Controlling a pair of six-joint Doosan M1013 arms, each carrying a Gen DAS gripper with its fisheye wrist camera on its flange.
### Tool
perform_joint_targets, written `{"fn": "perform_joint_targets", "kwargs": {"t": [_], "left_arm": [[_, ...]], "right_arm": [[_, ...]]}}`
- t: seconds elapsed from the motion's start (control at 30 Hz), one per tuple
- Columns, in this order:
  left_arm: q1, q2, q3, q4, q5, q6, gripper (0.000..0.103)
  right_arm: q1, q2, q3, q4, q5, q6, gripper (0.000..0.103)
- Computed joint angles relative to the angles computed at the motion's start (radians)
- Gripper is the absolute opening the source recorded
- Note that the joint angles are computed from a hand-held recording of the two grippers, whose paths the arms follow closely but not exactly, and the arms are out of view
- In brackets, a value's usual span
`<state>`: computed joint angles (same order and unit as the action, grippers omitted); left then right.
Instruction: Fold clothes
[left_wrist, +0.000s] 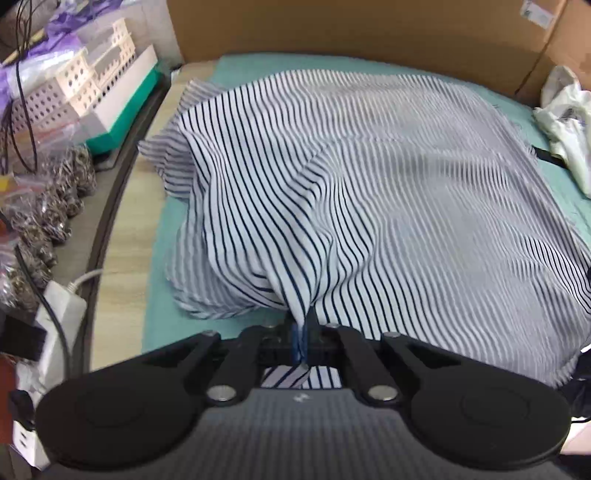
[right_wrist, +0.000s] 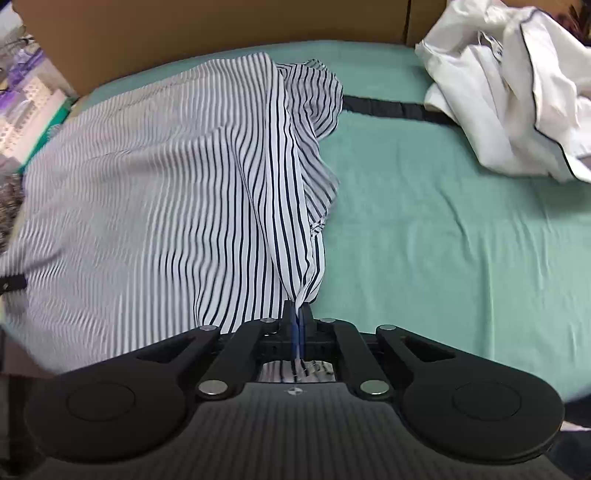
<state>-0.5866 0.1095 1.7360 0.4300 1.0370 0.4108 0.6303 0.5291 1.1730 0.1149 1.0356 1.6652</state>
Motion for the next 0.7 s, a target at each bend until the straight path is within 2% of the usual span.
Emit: {"fn": "perform_joint_targets", "kwargs": {"t": [0.13,0.23,0.3,0.33,0.37,0.4,0.47,0.5,0.53,0.57,0.6,0.63,0.7], "left_arm": [[-0.008,-0.036,0.01,-0.059,0.018,0.075,0.001],[0.005,-0.023,0.028,-0.147,-0.006,0.139,0.007],[0.023,-0.016,0.039,-0.257,-0.026,0.243,0.023],[0.017,-0.017,0.039,-0.265,-0.011,0.279,0.035],[0.009,-0.019,0.038,-0.265,0.005,0.309,0.035],[-0.001,-0.025,0.037,-0.238,0.022,0.314,0.036],[0.004,-0.048,0.035,-0.185,0.02,0.296,0.042],[0.012,-0.06,0.033,-0.155,0.006,0.282,0.046],[0.026,-0.064,0.027,-0.105,-0.012,0.26,0.058],[0.041,-0.065,0.02,-0.051,-0.031,0.235,0.075],[0.06,-0.058,0.01,0.007,-0.049,0.214,0.082],[0.089,-0.039,-0.005,0.044,-0.061,0.21,0.096],[0.147,0.004,-0.041,0.111,-0.082,0.203,0.096]], "right_arm": [[-0.011,-0.051,0.052,0.045,0.094,-0.046,0.001],[-0.01,-0.052,0.071,0.056,0.132,-0.074,0.002],[-0.005,-0.038,0.06,0.045,0.158,-0.09,0.02],[-0.008,-0.018,0.026,0.062,0.215,-0.115,0.026],[-0.011,0.003,-0.01,0.077,0.273,-0.138,0.033],[-0.011,0.016,-0.036,0.08,0.297,-0.159,0.033],[-0.004,0.011,-0.062,0.042,0.228,-0.194,0.035],[-0.002,0.011,-0.075,0.031,0.17,-0.187,0.041],[-0.002,0.018,-0.096,0.038,0.119,-0.17,0.047],[-0.005,0.038,-0.13,0.059,0.08,-0.153,0.06],[-0.008,0.071,-0.18,0.078,0.051,-0.133,0.069],[-0.005,0.105,-0.234,0.084,0.03,-0.106,0.069],[0.008,0.176,-0.347,0.057,0.005,-0.046,0.068]]}}
